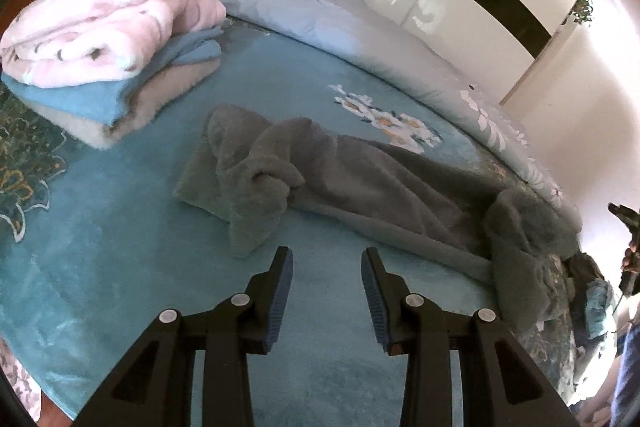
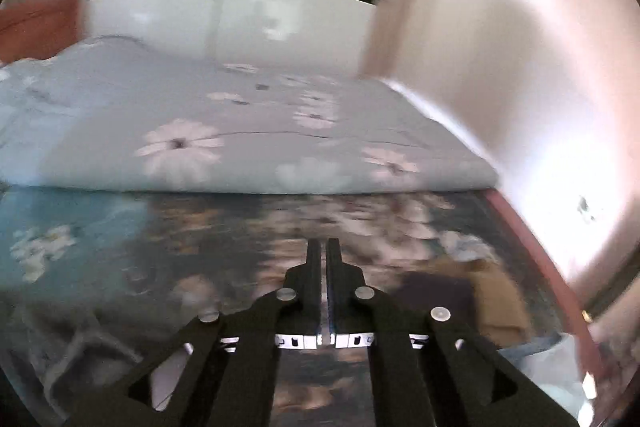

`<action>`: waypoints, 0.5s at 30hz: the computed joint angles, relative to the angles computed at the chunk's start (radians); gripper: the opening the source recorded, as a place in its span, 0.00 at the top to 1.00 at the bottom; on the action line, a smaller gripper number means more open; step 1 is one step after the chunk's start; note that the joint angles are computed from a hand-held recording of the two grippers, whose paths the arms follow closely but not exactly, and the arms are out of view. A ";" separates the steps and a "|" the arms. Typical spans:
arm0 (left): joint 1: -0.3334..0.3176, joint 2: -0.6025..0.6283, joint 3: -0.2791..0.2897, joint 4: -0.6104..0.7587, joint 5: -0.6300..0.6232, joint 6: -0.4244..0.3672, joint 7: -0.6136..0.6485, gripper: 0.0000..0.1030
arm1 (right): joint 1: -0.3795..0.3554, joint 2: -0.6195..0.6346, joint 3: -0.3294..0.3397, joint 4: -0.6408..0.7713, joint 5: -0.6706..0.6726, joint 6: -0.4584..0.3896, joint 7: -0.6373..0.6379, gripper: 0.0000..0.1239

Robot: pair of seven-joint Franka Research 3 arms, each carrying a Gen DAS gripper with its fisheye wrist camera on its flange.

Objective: Fold clothes

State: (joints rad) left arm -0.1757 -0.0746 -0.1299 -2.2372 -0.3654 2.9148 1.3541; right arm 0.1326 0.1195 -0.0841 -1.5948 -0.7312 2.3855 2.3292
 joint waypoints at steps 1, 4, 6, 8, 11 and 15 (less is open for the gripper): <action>0.001 0.005 -0.001 0.002 -0.001 0.001 -0.006 0.62 | -0.022 -0.011 -0.006 -0.013 0.078 0.019 -0.007 0.98; 0.001 0.026 -0.006 0.021 -0.011 -0.003 -0.009 0.62 | -0.064 -0.065 -0.003 -0.126 0.263 0.151 -0.058 0.98; 0.013 0.035 -0.015 0.032 0.048 -0.020 -0.050 0.62 | -0.073 -0.091 0.012 -0.203 0.367 0.226 -0.132 0.98; 0.024 0.039 -0.021 0.040 0.109 -0.039 -0.088 0.62 | -0.068 -0.099 0.041 -0.268 0.592 0.308 -0.315 0.98; 0.025 0.033 -0.024 0.033 0.107 -0.045 -0.084 0.61 | -0.040 -0.076 0.090 -0.300 0.964 0.359 -0.628 0.98; 0.023 0.017 -0.021 0.014 0.095 -0.042 -0.081 0.56 | -0.007 -0.014 0.148 -0.239 1.339 0.289 -0.973 0.51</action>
State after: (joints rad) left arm -0.1529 -0.0575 -0.1512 -2.2230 -0.2702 2.8725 1.2728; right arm 0.1257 0.1052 0.0637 -1.8342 0.6080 2.6745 1.3561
